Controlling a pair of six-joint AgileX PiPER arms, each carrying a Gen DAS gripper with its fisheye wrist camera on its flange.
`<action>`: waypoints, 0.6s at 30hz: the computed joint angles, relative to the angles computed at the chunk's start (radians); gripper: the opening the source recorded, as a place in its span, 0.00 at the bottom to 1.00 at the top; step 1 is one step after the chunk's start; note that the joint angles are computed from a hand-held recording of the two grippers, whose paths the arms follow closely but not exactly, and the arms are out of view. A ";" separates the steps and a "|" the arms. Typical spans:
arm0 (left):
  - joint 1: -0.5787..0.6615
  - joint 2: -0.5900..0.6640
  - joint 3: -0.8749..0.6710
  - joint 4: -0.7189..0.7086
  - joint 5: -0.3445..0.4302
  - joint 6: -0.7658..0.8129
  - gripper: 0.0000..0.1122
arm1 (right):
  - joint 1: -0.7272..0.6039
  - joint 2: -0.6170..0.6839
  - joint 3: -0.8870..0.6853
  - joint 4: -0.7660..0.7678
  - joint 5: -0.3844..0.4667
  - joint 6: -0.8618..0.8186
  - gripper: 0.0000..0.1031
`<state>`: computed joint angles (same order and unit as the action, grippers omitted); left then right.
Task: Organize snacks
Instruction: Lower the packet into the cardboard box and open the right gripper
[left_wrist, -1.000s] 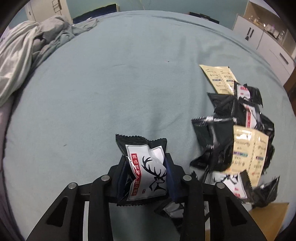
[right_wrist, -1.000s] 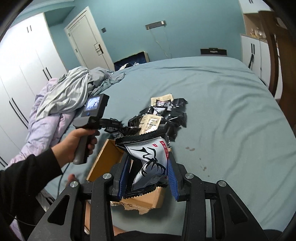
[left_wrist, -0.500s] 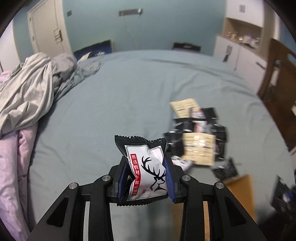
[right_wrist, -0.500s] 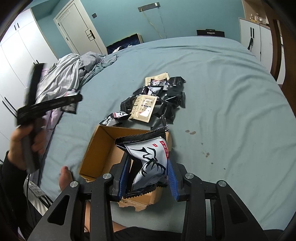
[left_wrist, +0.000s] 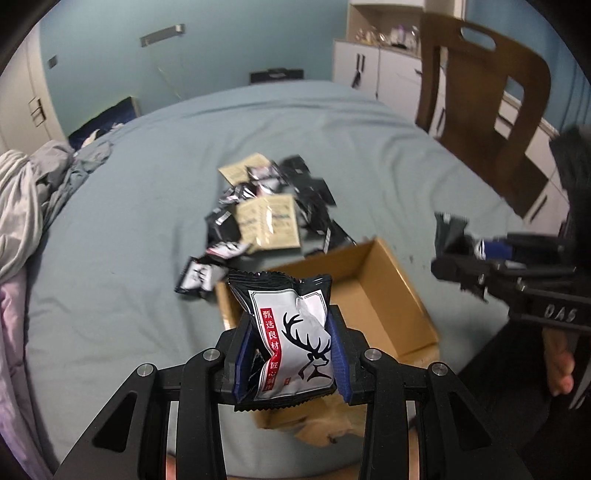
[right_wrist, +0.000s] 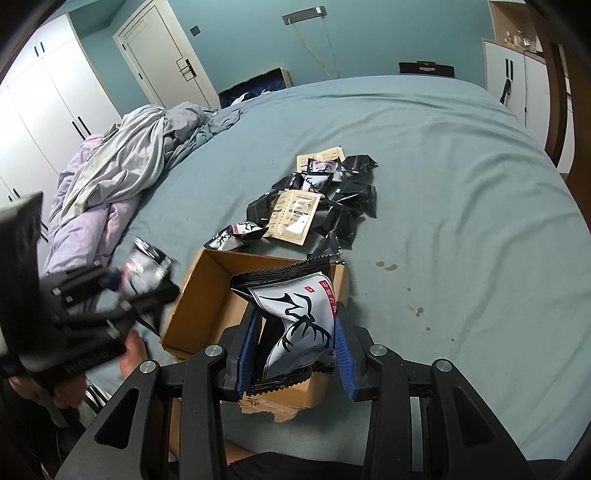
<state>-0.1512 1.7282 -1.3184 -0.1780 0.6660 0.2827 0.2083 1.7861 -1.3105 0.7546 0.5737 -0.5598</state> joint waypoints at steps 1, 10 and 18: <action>0.001 0.009 -0.005 -0.017 0.012 0.010 0.32 | -0.001 -0.002 0.002 0.002 -0.002 0.000 0.35; 0.011 -0.002 0.031 0.005 -0.026 -0.053 0.75 | 0.022 0.002 -0.005 -0.041 -0.006 0.009 0.35; 0.011 0.014 0.010 0.158 -0.036 -0.215 0.75 | 0.049 0.035 -0.069 -0.130 0.039 0.068 0.35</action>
